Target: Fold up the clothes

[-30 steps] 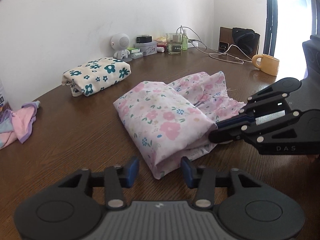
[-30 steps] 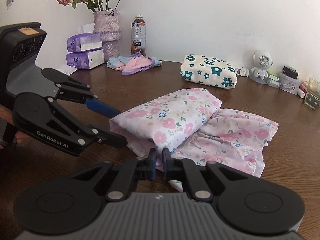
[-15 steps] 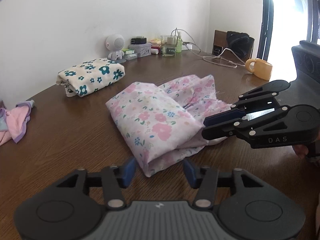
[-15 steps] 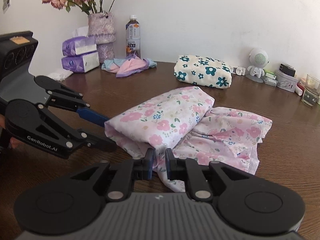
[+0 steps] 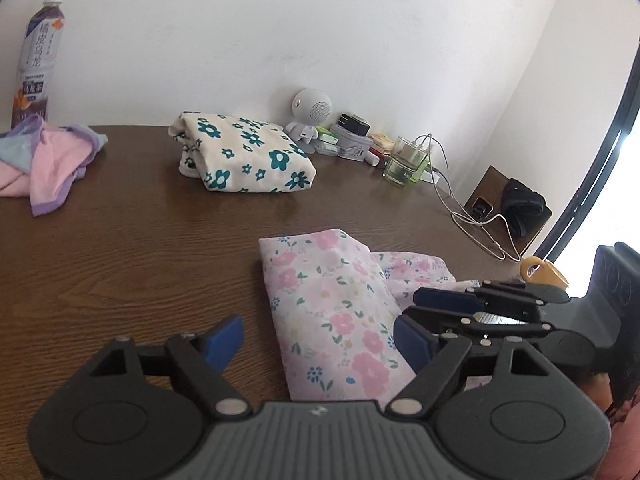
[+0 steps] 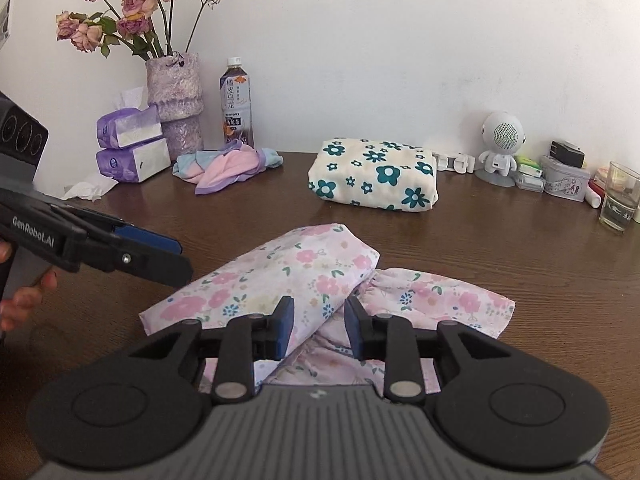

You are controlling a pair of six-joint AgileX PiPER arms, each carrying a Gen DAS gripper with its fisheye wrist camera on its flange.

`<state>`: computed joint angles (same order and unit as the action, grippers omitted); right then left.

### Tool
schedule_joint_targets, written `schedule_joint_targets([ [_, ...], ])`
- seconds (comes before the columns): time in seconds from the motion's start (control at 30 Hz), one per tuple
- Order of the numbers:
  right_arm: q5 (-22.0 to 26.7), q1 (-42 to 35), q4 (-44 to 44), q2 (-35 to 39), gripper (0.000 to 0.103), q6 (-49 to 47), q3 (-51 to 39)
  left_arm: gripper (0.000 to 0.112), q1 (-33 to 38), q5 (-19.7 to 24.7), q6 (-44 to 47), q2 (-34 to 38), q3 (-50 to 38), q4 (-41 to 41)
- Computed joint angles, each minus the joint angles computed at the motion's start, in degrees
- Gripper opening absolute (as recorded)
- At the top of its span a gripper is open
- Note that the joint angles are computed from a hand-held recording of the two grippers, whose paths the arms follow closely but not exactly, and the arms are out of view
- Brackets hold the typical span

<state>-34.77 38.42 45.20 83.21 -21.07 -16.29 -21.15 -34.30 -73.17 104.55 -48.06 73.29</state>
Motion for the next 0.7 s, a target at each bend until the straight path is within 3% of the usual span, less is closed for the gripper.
schedule_joint_targets([
  [0.2, -0.46, -4.75, -12.99, 2.66, 0.026, 10.72, 1.19, 0.057, -1.03, 2.36, -6.81, 4.18, -4.62, 2.94],
  [0.4, -0.65, -8.14, -20.99, 3.31, 0.026, 16.48, 1.96, 0.052, -0.46, 0.69, -11.31, 6.43, -5.81, 4.6],
  [0.6, -0.76, -9.86, -24.89, 3.39, 0.026, 19.57, 2.52, 0.042, -0.75, -0.74, -11.79, 7.96, -6.38, 2.11],
  [0.7, -1.65, -9.96, -25.46, 2.48, 0.026, 20.2, 3.38, 0.031, -1.92, 0.75, -9.68, 7.43, -5.87, -0.22],
])
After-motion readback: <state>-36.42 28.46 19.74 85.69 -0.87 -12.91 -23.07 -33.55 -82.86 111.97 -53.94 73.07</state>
